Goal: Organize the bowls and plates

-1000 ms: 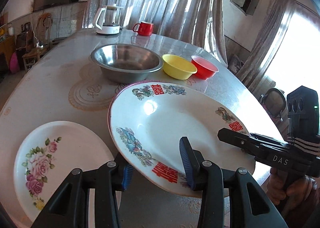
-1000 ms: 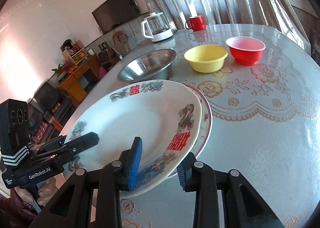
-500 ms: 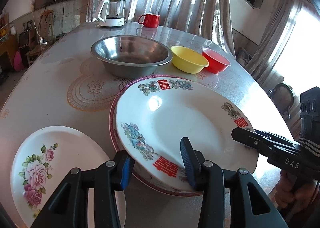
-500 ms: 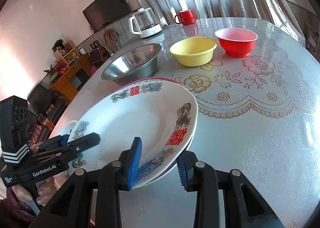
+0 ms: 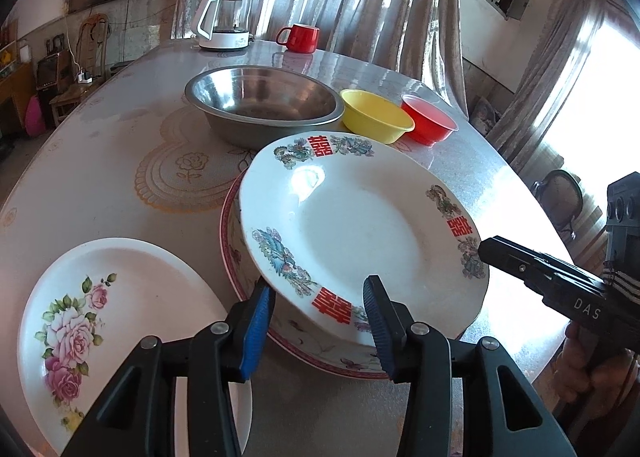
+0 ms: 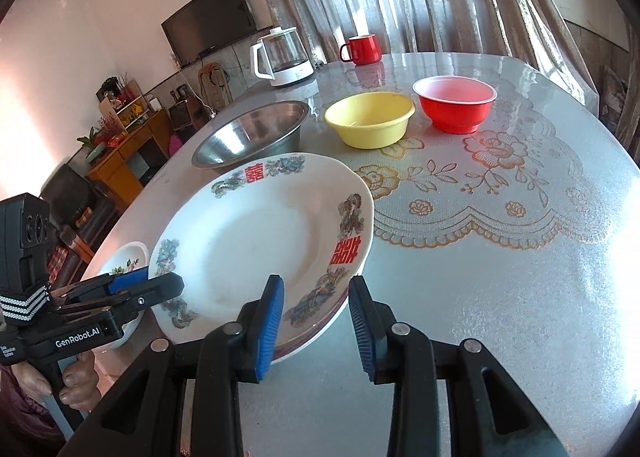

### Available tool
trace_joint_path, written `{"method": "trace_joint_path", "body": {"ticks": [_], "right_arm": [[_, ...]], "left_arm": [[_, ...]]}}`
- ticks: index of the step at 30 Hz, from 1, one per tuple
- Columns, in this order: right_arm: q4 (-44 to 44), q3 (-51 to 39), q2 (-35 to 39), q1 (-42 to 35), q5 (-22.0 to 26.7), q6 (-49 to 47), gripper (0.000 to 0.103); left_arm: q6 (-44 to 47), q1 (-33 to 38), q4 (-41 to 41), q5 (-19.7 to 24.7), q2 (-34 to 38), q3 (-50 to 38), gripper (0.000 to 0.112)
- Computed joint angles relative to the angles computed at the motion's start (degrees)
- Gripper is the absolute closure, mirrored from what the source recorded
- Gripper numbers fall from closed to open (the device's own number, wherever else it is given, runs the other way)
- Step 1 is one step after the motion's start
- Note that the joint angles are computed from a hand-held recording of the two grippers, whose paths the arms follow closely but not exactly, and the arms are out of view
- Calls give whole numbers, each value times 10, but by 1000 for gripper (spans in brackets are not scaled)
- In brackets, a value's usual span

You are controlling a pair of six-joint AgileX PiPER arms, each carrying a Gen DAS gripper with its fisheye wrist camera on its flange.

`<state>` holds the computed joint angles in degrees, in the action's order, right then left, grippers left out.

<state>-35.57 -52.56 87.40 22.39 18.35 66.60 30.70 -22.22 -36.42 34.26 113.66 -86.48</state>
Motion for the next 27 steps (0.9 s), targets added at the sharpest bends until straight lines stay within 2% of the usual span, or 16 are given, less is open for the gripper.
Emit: {"method": "trace_joint_path", "body": {"ticks": [7,10,13,16,19,22,27], "right_arm": [[20,-17,25,-29,-8,-15,69],[40,-25,35,-35,-13,-43,78],[-10,-29,36,-20,14,-7,86],[-26,-23,27,-11,20,-2,89],[-52,-27,26,5,44,13,92],[-62,-33,28,15,61,19,92],[-16,-38,29,3,52,-18,89]], "left_arm": [[14,5,-15,0,-7,8,65],[35,8,-32,-16,-21,26,61],[61,13,-51,-25,-33,37,56],[39,16,-34,-27,-23,19,53],[7,24,-25,-11,5,-27,36],[-34,33,-17,30,45,-93,34],[-43,28,-18,57,81,-158,34]]}}
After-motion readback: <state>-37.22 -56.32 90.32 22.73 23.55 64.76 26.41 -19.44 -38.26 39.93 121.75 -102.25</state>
